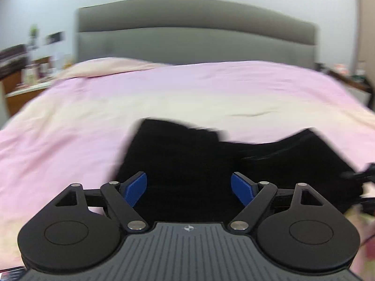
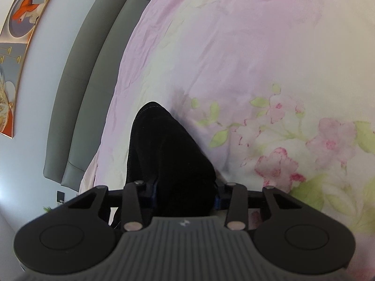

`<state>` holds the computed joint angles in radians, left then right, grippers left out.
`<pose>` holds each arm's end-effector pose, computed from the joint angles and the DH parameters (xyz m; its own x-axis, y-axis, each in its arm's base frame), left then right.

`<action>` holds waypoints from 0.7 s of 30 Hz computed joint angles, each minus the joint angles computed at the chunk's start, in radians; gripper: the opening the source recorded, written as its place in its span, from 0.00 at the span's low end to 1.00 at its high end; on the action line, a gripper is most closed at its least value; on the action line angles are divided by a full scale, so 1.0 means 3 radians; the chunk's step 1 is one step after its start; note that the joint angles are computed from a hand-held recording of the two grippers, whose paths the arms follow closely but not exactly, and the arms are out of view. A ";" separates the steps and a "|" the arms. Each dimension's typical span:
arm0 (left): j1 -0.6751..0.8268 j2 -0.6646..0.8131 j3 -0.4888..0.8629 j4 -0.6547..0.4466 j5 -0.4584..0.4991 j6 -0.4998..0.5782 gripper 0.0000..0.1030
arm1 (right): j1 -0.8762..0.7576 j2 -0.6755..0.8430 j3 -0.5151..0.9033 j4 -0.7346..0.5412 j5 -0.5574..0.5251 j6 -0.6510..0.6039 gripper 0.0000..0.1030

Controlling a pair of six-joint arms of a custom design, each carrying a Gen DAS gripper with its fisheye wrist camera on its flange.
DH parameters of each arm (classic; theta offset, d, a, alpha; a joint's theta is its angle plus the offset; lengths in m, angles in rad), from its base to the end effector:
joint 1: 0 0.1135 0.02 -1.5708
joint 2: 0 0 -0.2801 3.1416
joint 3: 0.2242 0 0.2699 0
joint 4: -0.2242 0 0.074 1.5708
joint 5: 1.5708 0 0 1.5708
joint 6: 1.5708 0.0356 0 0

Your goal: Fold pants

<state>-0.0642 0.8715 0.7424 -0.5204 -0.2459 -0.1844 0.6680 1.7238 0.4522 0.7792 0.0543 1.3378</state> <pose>0.1950 -0.0039 0.2879 -0.5692 -0.1416 -0.8099 -0.2397 0.9709 -0.0013 0.2321 0.1807 0.1048 -0.6509 0.7239 -0.2284 0.2270 0.4727 0.8515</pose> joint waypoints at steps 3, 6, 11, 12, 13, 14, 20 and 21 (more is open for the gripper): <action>0.0863 -0.0079 -0.0165 -0.0091 0.0386 0.0083 0.80 | 0.0037 -0.0003 0.0008 -0.0005 0.0058 -0.0024 0.34; 0.1741 0.0005 -0.0306 -0.0046 0.1269 0.0008 0.79 | 0.0076 -0.0019 0.0030 -0.0072 0.0123 -0.0085 0.34; 0.1860 0.0131 -0.0392 0.0085 0.1578 -0.0052 0.79 | 0.0115 -0.0003 0.0090 -0.0163 0.0205 0.0013 0.31; 0.1845 0.0165 -0.0374 0.0090 0.1595 -0.0030 0.79 | 0.0132 -0.0044 0.0096 -0.0224 0.0239 0.0139 0.30; 0.1839 0.0206 -0.0376 0.0116 0.1631 -0.0003 0.79 | 0.0182 -0.0135 0.0112 -0.0338 0.0329 0.0193 0.29; 0.1849 0.0222 -0.0385 0.0131 0.1664 0.0023 0.79 | 0.0274 -0.0262 0.0162 -0.0514 0.0488 0.0147 0.28; 0.2248 0.0428 -0.0438 0.0271 0.2236 0.0056 0.79 | 0.1207 -0.0486 0.1220 -0.1452 0.1741 -0.1238 0.27; 0.2308 0.0454 -0.0450 0.0289 0.2325 0.0053 0.79 | 0.1390 -0.0407 0.1456 -0.1500 0.1905 -0.1644 0.27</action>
